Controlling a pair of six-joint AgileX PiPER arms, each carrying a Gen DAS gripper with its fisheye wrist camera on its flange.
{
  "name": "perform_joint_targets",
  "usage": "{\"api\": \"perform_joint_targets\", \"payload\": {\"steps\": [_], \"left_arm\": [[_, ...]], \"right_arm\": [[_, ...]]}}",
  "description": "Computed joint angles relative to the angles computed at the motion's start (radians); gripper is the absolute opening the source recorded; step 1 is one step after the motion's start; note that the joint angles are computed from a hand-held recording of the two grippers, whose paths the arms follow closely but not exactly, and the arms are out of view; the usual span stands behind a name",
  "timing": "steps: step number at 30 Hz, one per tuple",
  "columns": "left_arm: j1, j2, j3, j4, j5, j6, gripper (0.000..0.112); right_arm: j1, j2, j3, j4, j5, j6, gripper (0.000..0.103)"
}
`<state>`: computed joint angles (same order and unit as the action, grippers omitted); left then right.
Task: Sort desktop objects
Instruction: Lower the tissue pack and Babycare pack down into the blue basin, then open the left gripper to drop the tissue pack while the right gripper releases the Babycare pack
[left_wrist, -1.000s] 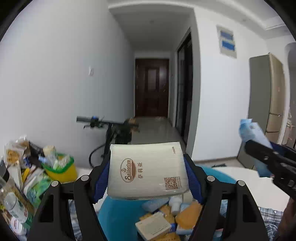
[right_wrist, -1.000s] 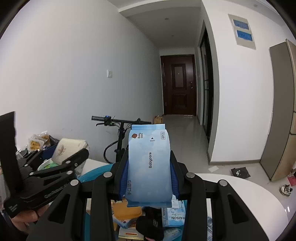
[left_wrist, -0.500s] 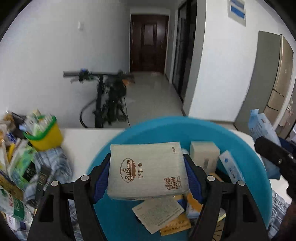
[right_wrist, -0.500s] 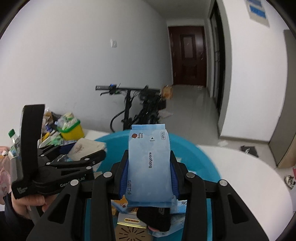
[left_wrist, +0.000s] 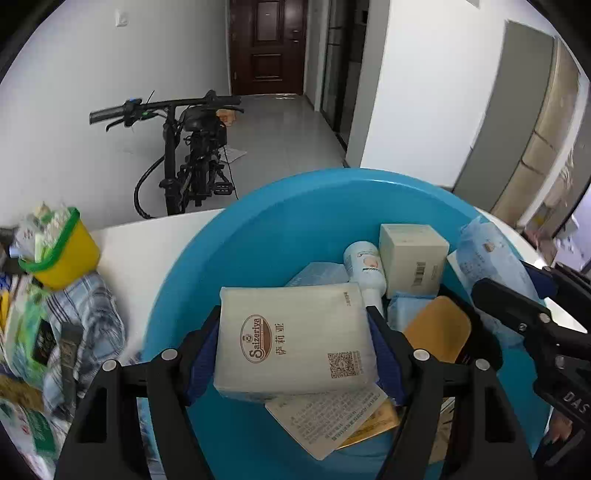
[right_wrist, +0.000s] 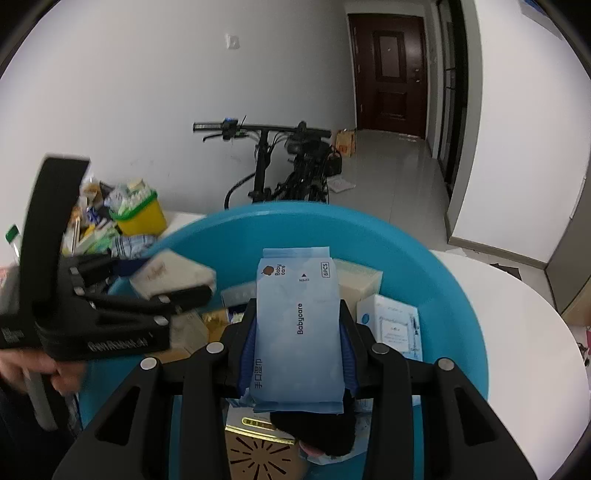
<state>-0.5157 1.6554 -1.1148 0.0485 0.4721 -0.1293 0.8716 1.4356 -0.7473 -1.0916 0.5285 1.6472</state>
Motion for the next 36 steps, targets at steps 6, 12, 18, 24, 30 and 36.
{"api": "perform_joint_targets", "payload": {"steps": [6, 12, 18, 24, 30, 36], "left_arm": [[0.057, 0.014, -0.017, -0.155, 0.029, 0.128, 0.075], [0.053, 0.029, -0.022, -0.171, 0.030, 0.141, 0.075], [0.017, 0.059, -0.038, -0.111, 0.041, 0.093, 0.075], [0.030, 0.063, -0.043, -0.153, 0.052, 0.127, 0.075], [0.026, 0.071, -0.059, -0.161, 0.081, 0.119, 0.080], [0.005, 0.025, -0.022, -0.119, 0.029, 0.080, 0.081]], "right_arm": [[-0.014, 0.019, 0.005, 0.070, -0.033, -0.086, 0.037], [-0.024, 0.031, -0.013, 0.112, -0.034, -0.144, 0.037], [-0.044, 0.052, -0.031, 0.129, -0.052, -0.173, 0.037], [-0.052, 0.051, -0.029, 0.134, -0.060, -0.182, 0.037], [-0.048, 0.047, -0.024, 0.132, -0.056, -0.177, 0.037], [-0.057, 0.039, -0.017, 0.137, -0.061, -0.185, 0.037]]}}
